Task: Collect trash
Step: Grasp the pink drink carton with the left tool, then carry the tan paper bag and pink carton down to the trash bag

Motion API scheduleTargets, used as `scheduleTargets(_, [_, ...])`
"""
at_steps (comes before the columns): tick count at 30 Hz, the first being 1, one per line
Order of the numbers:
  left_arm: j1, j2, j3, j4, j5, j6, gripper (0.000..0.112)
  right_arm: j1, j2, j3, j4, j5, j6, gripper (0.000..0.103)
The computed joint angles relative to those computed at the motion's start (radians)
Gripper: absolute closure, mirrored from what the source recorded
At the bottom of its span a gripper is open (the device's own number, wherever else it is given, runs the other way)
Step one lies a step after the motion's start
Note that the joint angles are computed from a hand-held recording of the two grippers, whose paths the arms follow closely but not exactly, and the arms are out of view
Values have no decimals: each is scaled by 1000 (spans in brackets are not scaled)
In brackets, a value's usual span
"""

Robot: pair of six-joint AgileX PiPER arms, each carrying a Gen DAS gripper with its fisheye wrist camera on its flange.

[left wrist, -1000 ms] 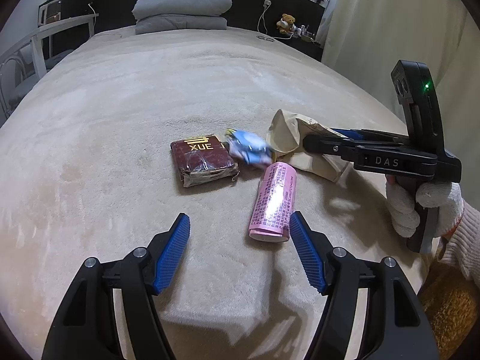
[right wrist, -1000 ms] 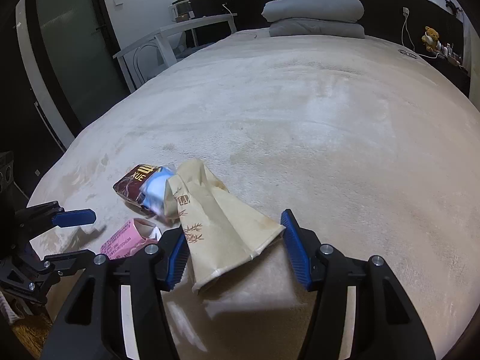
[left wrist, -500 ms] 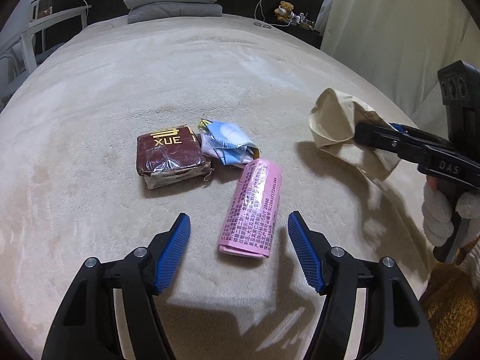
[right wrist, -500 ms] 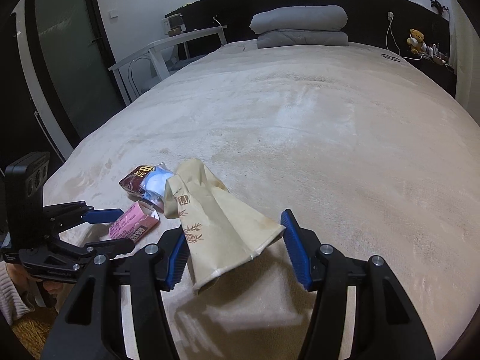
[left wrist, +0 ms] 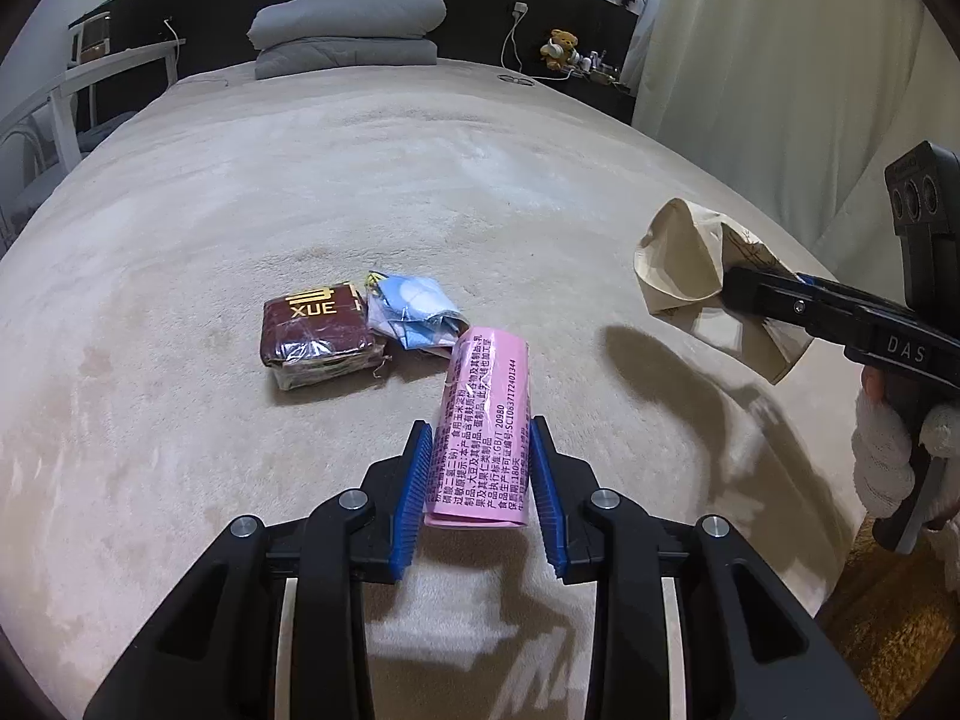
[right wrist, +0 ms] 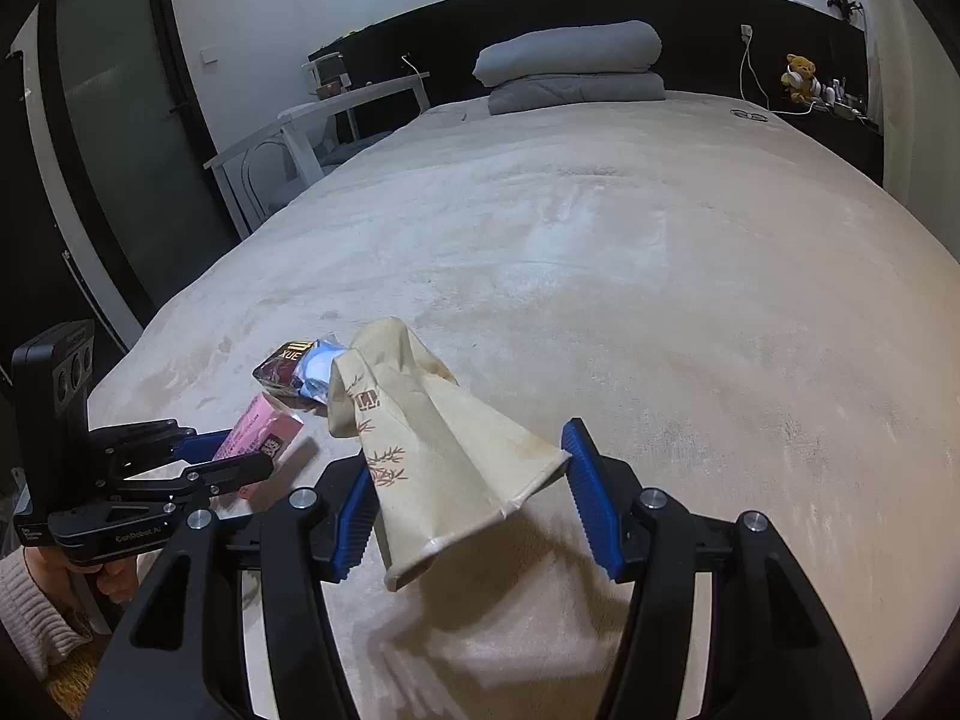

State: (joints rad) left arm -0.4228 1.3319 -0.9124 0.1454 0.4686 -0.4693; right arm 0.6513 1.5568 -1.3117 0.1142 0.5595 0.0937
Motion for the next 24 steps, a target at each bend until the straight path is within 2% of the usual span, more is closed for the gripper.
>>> scheduleTargets(5, [-52,-90,54,97,7,-140,81,34,-47,45,-56,-11,89,46])
scheduleTargets(14, [-169,-228,119,292,83,-387,81,134,-183,178,-217,-27,311,46])
scheduleTargets(18, [-246,-273,142,383,124,-517,81,190,-255,236,-297,-19,423,46])
scheduleTargets(24, [-407,-328,166,542,228,-722,81,287,-356,296,-434,21,598,46])
